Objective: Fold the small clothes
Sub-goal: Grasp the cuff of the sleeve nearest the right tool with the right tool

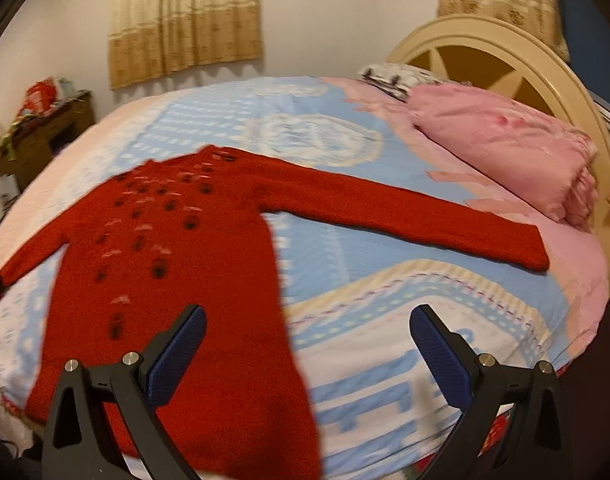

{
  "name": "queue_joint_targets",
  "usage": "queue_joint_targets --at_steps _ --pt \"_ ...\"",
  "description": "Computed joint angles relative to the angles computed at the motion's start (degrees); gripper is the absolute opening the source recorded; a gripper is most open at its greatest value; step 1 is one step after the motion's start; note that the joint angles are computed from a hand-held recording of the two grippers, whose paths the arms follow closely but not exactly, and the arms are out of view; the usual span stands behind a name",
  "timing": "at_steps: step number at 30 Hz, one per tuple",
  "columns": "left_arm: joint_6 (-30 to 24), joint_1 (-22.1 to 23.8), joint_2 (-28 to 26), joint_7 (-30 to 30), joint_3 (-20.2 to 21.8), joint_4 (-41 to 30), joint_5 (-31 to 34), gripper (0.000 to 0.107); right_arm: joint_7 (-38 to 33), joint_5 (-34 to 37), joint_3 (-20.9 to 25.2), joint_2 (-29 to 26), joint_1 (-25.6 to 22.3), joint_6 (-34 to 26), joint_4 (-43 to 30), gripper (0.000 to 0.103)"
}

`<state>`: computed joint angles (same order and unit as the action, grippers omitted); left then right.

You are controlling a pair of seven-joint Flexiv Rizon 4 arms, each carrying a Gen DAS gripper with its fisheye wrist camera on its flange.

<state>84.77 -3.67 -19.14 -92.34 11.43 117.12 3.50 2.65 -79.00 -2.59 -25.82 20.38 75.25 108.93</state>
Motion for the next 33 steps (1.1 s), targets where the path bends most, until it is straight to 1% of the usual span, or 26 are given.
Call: queue_joint_targets --at_steps 1,3,4,5,6,7,9,10,11,12,13,14,15,18,19,20,21,22,24,25,27,29,30,32,33 --pt "1.1 0.4 -1.3 0.7 -0.4 -0.5 -1.1 0.103 0.8 -0.5 -0.6 -0.3 -0.3 0.0 0.0 0.1" --pt "0.6 -0.5 -3.6 -1.3 1.5 -3.4 1.5 0.103 2.5 -1.9 -1.5 -0.9 -1.2 -0.1 -0.1 0.096" --pt "1.8 -0.5 -4.8 -0.8 0.8 -3.3 -0.5 0.103 2.6 -1.6 -1.5 -1.2 -1.8 -0.1 -0.2 0.091" --pt "2.0 -1.3 -6.2 -1.3 2.0 -4.9 0.6 0.103 3.3 -1.6 -1.8 -1.5 -2.4 0.3 -0.3 0.083" --pt "2.8 -0.8 -7.1 -0.5 1.3 -5.3 -0.1 0.103 4.1 -1.5 -2.0 -1.8 -3.1 0.8 -0.3 0.08" --pt "3.7 -0.9 -8.7 0.0 1.6 -6.6 0.0 0.103 6.1 -1.8 -2.6 -2.0 -4.2 2.2 -0.4 0.077" --pt "3.9 -1.3 -10.6 1.0 2.2 -8.2 -0.7 0.103 9.4 -2.3 -3.4 -2.1 -5.9 4.0 -0.5 0.077" --pt "4.6 -0.8 -11.7 1.9 2.0 -9.1 -1.0 0.103 10.6 -2.2 -3.7 -2.2 -6.7 5.0 -0.5 0.077" --pt "5.5 0.2 -12.5 2.7 0.8 -9.4 -1.9 0.103 11.7 -2.3 -3.9 -2.2 -7.4 5.9 -0.5 0.076" --pt "5.8 0.1 -13.4 3.2 1.1 -10.1 -2.5 0.103 14.4 -3.3 -4.6 -2.3 -8.5 8.1 -0.6 0.074" --pt "5.8 -0.3 -14.3 3.6 1.8 -10.9 -3.1 0.103 16.2 -3.6 -4.7 -2.5 -9.5 9.8 -0.6 0.069" --pt "5.8 -0.3 -15.1 4.0 1.9 -11.7 -3.8 0.103 17.1 -3.0 -4.7 -2.7 -10.2 10.7 -0.6 0.067" --pt "5.9 -0.5 -15.8 4.2 2.4 -12.2 -4.4 0.103 18.0 -2.2 -4.9 -2.9 -10.9 11.9 -0.6 0.067" --pt "7.1 -3.3 -18.3 2.5 6.7 -13.8 -6.1 0.103 22.3 -1.8 -7.1 -3.5 -11.9 15.9 -0.4 0.065" --pt "7.3 -3.9 -19.3 2.0 7.9 -14.3 -6.7 0.103 26.1 -4.7 -8.9 -3.8 -11.7 17.8 -0.9 0.062" --pt "7.5 -4.4 -20.1 1.6 8.6 -14.9 -7.3 0.103 31.0 -9.0 -10.0 -4.1 -12.2 19.4 -1.9 0.058" --pt "7.4 -4.8 -20.9 1.3 9.7 -15.3 -7.9 0.103 32.5 -10.1 -9.6 -4.1 -12.9 19.1 -2.2 0.056" --pt "6.8 -4.8 -21.5 1.2 9.9 -15.9 -8.5 0.103 33.0 -10.0 -9.0 -4.4 -13.7 18.9 -2.6 0.054" --pt "6.1 -4.4 -22.5 1.0 9.9 -16.7 -9.4 0.103 37.1 -13.3 -8.0 -5.2 -15.6 19.4 -4.3 0.053" --pt "5.8 -3.8 -22.9 1.0 9.4 -16.8 -9.8 0.103 36.9 -12.4 -7.4 -5.6 -16.2 18.9 -4.6 0.05" --pt "5.4 -3.1 -23.5 0.9 8.8 -17.2 -10.2 0.103 37.2 -12.1 -6.2 -6.4 -17.6 18.6 -5.7 0.05" --pt "4.7 -2.6 -24.0 0.6 8.2 -17.5 -10.7 0.103 33.8 -7.6 -4.9 -7.0 -18.0 16.8 -5.9 0.047" --pt "4.7 -1.7 -24.0 0.7 7.1 -17.2 -10.9 0.103 32.0 -5.2 -4.9 -7.3 -17.8 16.1 -6.0 0.045" --pt "5.8 -0.6 -23.6 0.7 5.8 -16.8 -11.2 0.103 30.6 -2.2 -5.8 -7.7 -17.1 15.8 -6.1 0.034" --pt "6.0 -0.4 -23.6 0.7 5.4 -16.8 -11.4 0.103 29.9 -0.8 -6.3 -7.9 -16.7 15.4 -6.1 0.029"
